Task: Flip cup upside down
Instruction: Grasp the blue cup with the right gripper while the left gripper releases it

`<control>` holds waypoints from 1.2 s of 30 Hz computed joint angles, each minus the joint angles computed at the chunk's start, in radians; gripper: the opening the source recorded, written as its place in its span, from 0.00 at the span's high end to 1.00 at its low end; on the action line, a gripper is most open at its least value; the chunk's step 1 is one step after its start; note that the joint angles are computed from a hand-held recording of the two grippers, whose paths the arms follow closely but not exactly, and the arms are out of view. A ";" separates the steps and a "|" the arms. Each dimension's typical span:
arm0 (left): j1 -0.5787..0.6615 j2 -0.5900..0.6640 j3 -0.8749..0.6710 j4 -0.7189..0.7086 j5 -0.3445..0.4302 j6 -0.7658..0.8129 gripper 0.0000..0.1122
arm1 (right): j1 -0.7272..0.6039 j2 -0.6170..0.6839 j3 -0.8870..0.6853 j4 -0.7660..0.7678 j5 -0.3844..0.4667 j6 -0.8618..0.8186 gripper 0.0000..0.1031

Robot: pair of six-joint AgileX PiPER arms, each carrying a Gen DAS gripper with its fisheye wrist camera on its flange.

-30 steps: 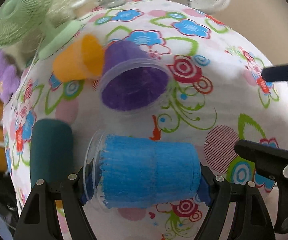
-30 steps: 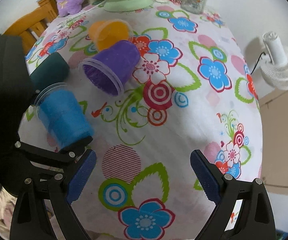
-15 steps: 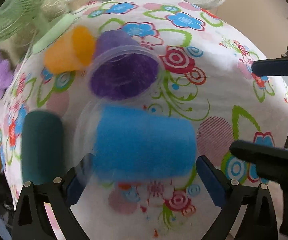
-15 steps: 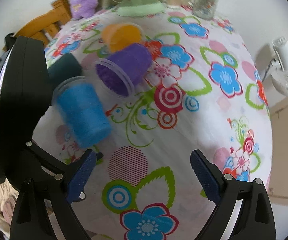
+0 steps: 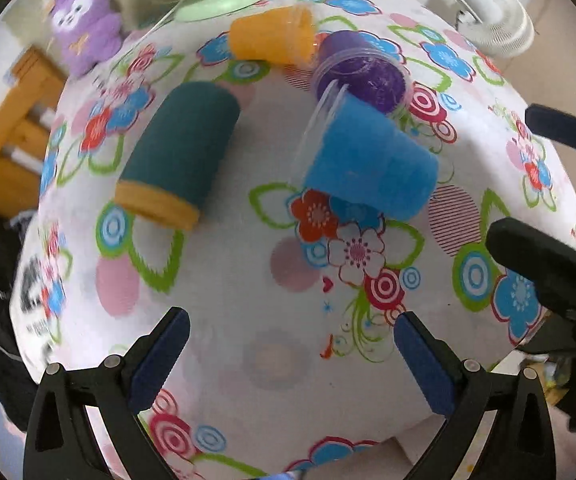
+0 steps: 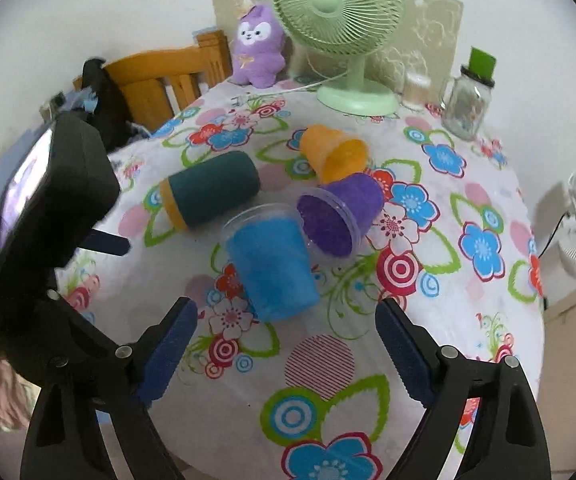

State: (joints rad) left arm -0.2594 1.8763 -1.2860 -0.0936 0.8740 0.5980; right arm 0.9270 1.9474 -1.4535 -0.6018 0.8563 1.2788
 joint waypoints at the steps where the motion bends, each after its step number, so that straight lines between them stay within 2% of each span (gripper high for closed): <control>1: 0.003 -0.002 0.010 -0.002 -0.014 -0.015 0.08 | 0.012 0.009 -0.006 -0.025 0.012 0.002 0.11; 6: -0.009 0.000 0.046 0.041 -0.083 -0.154 0.08 | 0.048 0.037 0.011 -0.111 0.033 0.017 0.18; 9: -0.019 -0.004 0.098 0.068 -0.159 -0.245 0.08 | 0.048 0.039 0.067 -0.150 -0.031 0.044 0.20; 10: -0.017 -0.002 0.108 0.066 -0.167 -0.254 0.08 | 0.043 0.034 0.101 -0.172 -0.078 0.067 0.21; 13: -0.036 -0.010 0.155 0.139 -0.236 -0.335 0.09 | 0.028 0.035 0.150 -0.227 -0.156 0.101 0.21; 16: -0.039 0.006 0.165 0.176 -0.260 -0.392 0.08 | 0.001 0.050 0.188 -0.308 -0.236 0.138 0.22; 19: -0.039 0.021 0.168 0.205 -0.283 -0.424 0.08 | -0.024 0.074 0.199 -0.375 -0.280 0.179 0.25; 23: -0.035 0.044 0.163 0.194 -0.311 -0.416 0.08 | -0.068 0.098 0.230 -0.472 -0.386 0.291 0.28; 31: -0.005 0.061 0.143 0.098 -0.306 -0.330 0.08 | -0.098 0.122 0.268 -0.705 -0.479 0.532 0.31; 33: 0.003 0.065 0.138 0.072 -0.300 -0.310 0.08 | -0.104 0.125 0.269 -0.708 -0.499 0.535 0.36; 34: 0.007 0.068 0.135 0.061 -0.298 -0.300 0.08 | -0.112 0.125 0.270 -0.708 -0.520 0.530 0.42; 36: 0.025 0.090 0.108 0.030 -0.288 -0.266 0.08 | -0.117 0.125 0.273 -0.715 -0.541 0.531 0.44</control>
State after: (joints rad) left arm -0.2348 1.9665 -1.1779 -0.0633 0.5860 0.3320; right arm 0.8097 2.0723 -1.1806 -1.3172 0.3152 1.8102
